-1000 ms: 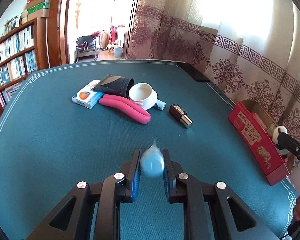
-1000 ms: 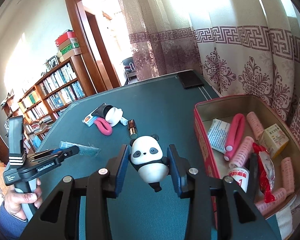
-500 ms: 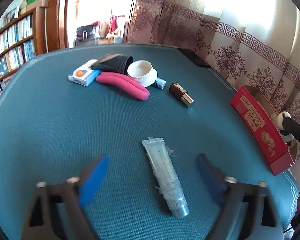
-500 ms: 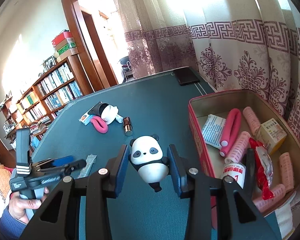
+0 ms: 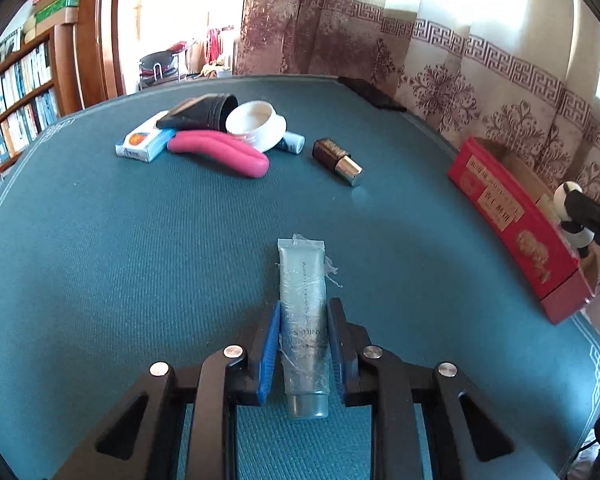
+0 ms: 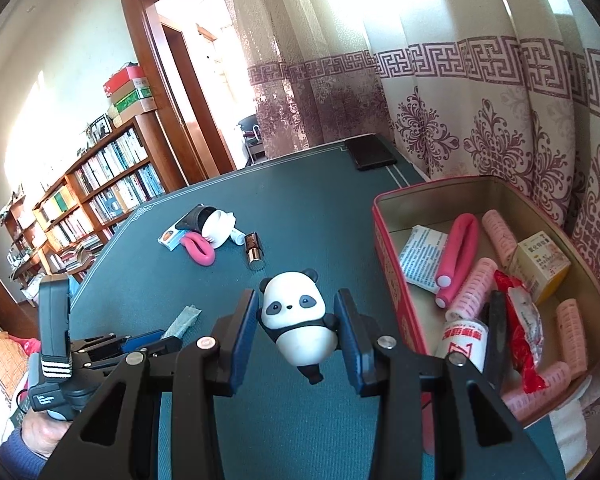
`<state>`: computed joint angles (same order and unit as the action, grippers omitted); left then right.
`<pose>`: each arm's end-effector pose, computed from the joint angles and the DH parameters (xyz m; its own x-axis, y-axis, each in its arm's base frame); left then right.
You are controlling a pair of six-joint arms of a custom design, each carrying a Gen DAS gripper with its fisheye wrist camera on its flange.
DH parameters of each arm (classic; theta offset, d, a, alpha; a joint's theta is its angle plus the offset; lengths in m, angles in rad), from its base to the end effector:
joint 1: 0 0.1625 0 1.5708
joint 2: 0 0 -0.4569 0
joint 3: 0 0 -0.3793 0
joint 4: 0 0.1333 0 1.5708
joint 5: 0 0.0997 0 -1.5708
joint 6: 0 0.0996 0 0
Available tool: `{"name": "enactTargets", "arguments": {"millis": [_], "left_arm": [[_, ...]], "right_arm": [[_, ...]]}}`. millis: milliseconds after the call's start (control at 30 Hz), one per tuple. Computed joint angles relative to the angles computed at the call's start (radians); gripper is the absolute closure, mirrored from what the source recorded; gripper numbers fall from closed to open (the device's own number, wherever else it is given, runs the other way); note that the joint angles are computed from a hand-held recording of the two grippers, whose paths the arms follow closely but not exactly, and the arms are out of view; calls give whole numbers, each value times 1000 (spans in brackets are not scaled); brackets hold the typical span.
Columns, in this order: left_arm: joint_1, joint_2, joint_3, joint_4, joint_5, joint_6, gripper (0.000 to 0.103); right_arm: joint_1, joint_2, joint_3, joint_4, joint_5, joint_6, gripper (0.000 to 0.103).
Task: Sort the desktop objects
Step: 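Lift the tube and panda figurine toward the red tin with both tools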
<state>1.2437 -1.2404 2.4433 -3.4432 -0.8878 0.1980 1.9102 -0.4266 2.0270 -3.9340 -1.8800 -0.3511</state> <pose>0.0538 -0.4520 0.2421 -0.7940 0.0268 -0.6073 0.4163 0.7520 -0.5111 0.2777 -0.4771 -0.0273 -0.8264 -0.3461 0.4442 -0.5590 0.5992 -0.5731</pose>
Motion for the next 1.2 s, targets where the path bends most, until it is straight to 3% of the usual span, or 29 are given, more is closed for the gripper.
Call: {"name": "enactTargets", "arguments": {"millis": [400, 733, 1200], "left_arm": [[-106, -58, 13, -20, -21, 27, 79], [-155, -26, -27, 22, -77, 28, 79], [-190, 44, -82, 48, -107, 37, 79]], "right_arm": [[-19, -41, 31, -78, -49, -6, 60], [-79, -95, 75, -157, -127, -8, 60], [-139, -102, 70, -107, -135, -3, 60]]}}
